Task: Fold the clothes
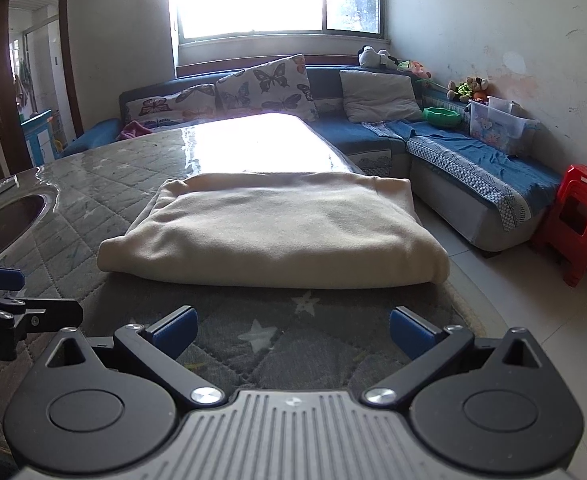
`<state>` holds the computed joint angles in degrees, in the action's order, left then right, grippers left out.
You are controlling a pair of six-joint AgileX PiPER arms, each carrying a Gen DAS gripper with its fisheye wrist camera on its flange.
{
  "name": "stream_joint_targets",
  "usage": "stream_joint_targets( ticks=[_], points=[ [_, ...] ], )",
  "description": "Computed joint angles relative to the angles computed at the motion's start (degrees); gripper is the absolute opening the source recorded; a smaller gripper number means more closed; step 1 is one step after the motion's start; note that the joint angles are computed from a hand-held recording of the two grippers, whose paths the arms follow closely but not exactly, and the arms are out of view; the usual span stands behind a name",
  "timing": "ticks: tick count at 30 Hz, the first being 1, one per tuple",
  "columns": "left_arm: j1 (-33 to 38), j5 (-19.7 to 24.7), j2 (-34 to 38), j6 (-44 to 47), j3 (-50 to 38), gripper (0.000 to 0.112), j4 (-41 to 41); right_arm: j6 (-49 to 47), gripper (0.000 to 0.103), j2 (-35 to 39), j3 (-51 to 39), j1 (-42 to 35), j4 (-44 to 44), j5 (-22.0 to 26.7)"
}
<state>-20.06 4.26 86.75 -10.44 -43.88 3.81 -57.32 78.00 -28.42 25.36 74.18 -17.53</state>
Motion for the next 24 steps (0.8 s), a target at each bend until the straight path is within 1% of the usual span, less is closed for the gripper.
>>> stream_joint_targets(
  ticks=[5,9,12,20,24],
  points=[
    [-0.8,-0.1,-1.0,-11.6,1.3,0.103,11.6,-0.5,0.103,-1.4,1.0,0.9,1.3,-0.6],
    [-1.1,-0.2,-1.7,-17.5,2.2,0.103,17.6,-0.9,0.103,-2.1,1.5,1.6,2.2,-0.9],
    [-1.3,-0.1,-2.3,-18.3,2.6,0.103,18.3,-1.7,0.103,-2.8,1.9,2.1,3.2,-1.2],
    [-2.4,0.0,-3.5,-29.4,3.6,0.103,29.3,-2.6,0.103,-4.2,2.7,3.4,4.8,-2.3],
    [-2.7,0.2,-3.8,-33.3,3.9,0.103,33.0,-2.4,0.103,-4.9,3.3,4.1,5.2,-2.9]
  ],
)
